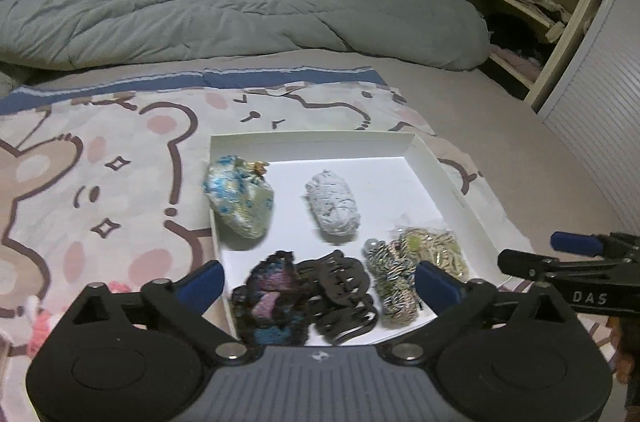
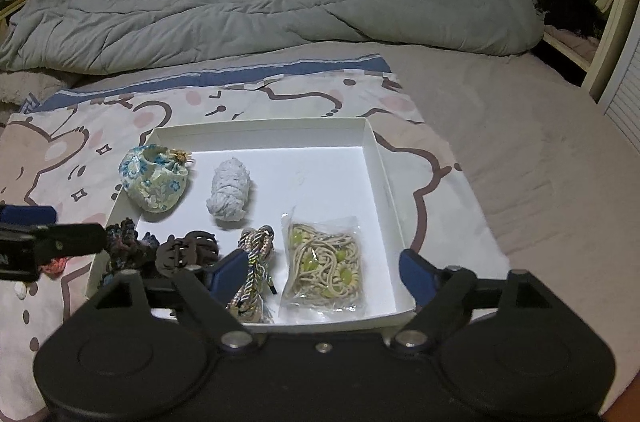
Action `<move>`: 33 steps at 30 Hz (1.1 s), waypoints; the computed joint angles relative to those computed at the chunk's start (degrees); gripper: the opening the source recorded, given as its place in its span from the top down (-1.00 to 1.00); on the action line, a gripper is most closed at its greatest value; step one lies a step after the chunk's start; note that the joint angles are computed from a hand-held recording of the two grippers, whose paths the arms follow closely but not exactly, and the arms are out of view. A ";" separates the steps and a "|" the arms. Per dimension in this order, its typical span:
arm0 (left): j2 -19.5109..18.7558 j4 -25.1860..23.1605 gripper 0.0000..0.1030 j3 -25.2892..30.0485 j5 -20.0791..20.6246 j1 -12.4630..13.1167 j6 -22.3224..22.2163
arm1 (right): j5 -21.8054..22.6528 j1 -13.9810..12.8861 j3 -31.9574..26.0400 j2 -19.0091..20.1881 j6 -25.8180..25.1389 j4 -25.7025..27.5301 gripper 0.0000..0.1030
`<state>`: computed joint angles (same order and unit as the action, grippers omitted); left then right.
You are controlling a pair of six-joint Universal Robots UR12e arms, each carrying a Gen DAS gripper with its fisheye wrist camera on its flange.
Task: Organize objects
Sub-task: 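Lower the cord and beaded bag into the tray and open both grippers, then withdraw both grippers from the tray toward the knitted doll and tissue pack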
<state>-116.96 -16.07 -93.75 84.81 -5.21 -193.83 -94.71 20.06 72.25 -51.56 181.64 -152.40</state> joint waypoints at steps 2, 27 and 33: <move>0.36 -0.54 -1.00 -0.14 1.06 0.04 1.16 | -0.07 0.11 0.12 -0.12 0.14 -0.07 -0.71; 3.28 0.19 -1.00 -4.31 4.46 3.06 1.98 | -1.34 1.82 -0.56 0.61 1.96 -2.32 -1.00; 4.64 0.35 -1.00 -6.35 5.25 4.35 2.41 | -0.34 2.54 -1.54 1.40 1.98 -2.74 -1.00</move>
<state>-112.32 -15.72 -100.11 90.06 -0.85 -191.42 -95.05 22.60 70.71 -50.16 183.63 -155.15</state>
